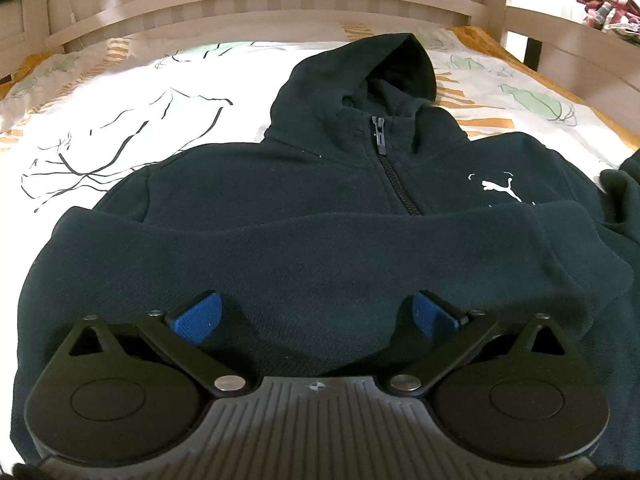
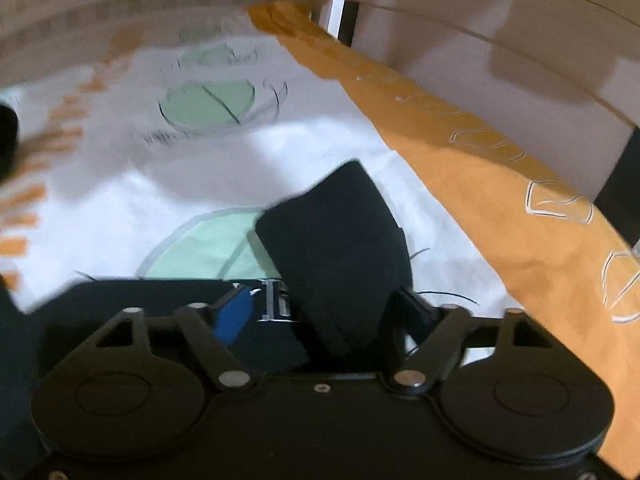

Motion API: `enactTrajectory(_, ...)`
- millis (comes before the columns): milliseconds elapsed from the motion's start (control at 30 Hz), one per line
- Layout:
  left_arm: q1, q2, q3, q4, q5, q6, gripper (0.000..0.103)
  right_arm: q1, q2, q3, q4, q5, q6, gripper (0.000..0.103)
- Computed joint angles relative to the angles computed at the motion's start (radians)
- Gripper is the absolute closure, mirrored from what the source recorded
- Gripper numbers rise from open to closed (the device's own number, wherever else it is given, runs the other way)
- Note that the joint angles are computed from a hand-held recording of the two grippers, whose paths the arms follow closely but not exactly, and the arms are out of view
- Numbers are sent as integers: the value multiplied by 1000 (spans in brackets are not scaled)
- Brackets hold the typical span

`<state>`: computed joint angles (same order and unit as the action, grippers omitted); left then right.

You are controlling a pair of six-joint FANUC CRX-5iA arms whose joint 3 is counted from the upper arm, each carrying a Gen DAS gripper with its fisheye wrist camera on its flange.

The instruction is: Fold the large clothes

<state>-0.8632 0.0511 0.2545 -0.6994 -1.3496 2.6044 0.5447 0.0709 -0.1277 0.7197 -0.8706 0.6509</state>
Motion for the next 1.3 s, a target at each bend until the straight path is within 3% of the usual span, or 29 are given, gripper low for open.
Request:
enactTrajectory(67, -1, 1, 1, 0, -1, 0, 0, -27, -35, -5, -60, 38, 8, 76)
enactTrajectory(100, -1, 0, 0, -1, -1, 0, 0, -49, -65, -10, -110, 74, 12, 83)
enactTrajectory(233, -1, 1, 1, 0, -2, 0, 0, -157, -228, -76, -316, 281, 13, 84)
enactTrajectory(433, 3, 0, 2, 6, -2, -7, 0, -287, -398, -136, -649, 398, 111, 85)
enactTrajectory(500, 4, 3, 7, 8, -6, -9, 0, -306, -421, -160, -660, 386, 78, 85)
enactTrajectory(600, 11, 4, 11, 19, -8, -16, 0, -292, -428, -189, -568, 336, -14, 85)
enactTrajectory(700, 30, 1, 15, 51, -5, -34, 0, -262, -428, -187, -503, 319, -61, 85)
enactTrajectory(833, 83, -15, 9, 139, 18, -80, 0, -190, -438, -146, -433, 348, -24, 85)
enactTrajectory(967, 149, -78, -50, 252, 100, -86, 1, -73, -441, -81, -410, 385, 69, 85)
enactTrajectory(1133, 237, -225, -192, 373, 243, -44, 0, 101, -392, 44, -543, 403, 296, 85)
enactTrajectory(1300, 292, -337, -272, 405, 272, -53, 0, 266, -323, 111, -712, 389, 515, 85)
